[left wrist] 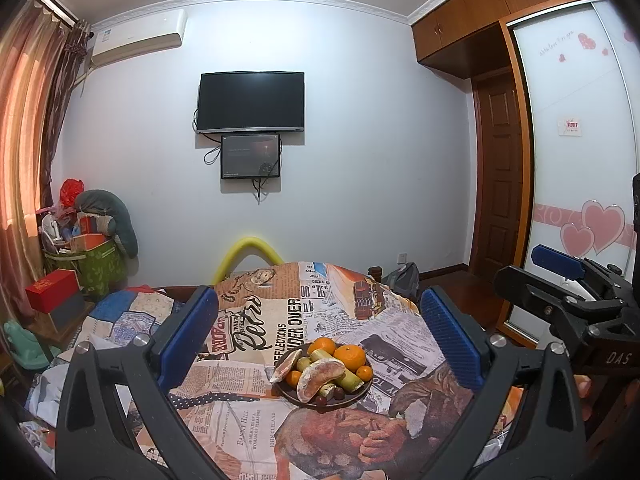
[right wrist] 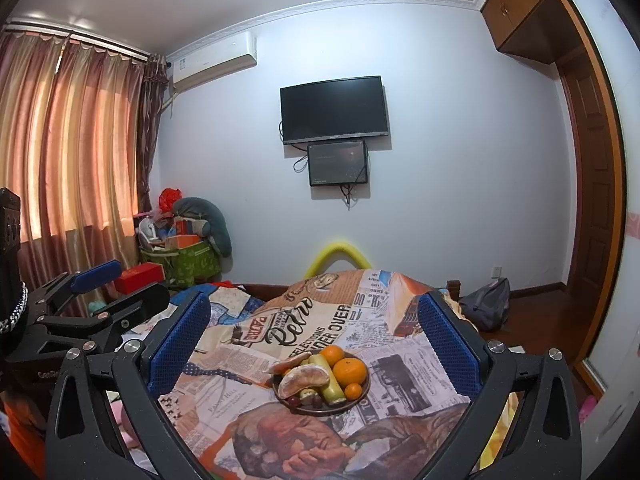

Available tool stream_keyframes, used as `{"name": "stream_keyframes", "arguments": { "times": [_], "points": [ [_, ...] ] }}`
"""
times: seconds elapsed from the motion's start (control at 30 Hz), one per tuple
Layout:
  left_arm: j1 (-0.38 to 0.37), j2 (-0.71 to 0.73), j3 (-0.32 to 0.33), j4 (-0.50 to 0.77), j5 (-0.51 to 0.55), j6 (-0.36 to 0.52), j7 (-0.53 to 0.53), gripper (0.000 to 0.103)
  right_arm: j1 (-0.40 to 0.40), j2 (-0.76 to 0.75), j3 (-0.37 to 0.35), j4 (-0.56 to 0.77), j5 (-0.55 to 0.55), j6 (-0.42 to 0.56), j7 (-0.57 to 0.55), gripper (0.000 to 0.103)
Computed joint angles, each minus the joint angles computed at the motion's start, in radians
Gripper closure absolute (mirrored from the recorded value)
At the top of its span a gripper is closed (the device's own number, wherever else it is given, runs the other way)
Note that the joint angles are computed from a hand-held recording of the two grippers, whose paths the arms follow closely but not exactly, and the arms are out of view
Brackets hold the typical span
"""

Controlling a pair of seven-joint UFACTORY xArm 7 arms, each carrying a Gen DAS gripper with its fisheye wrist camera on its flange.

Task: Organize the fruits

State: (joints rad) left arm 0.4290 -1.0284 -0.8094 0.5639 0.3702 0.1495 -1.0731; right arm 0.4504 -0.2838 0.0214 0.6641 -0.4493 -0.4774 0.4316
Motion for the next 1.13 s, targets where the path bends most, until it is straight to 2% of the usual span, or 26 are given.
{"name": "stream_keyframes", "arguments": {
  "times": [1.13],
  "points": [
    [-0.003, 0.01, 0.011, -0.013, -0.011, -0.025, -0.017, 0.0, 0.017, -0.012, -0.022, -0.002, -0.026, 0.013, 0.016, 0.0]
  ]
}}
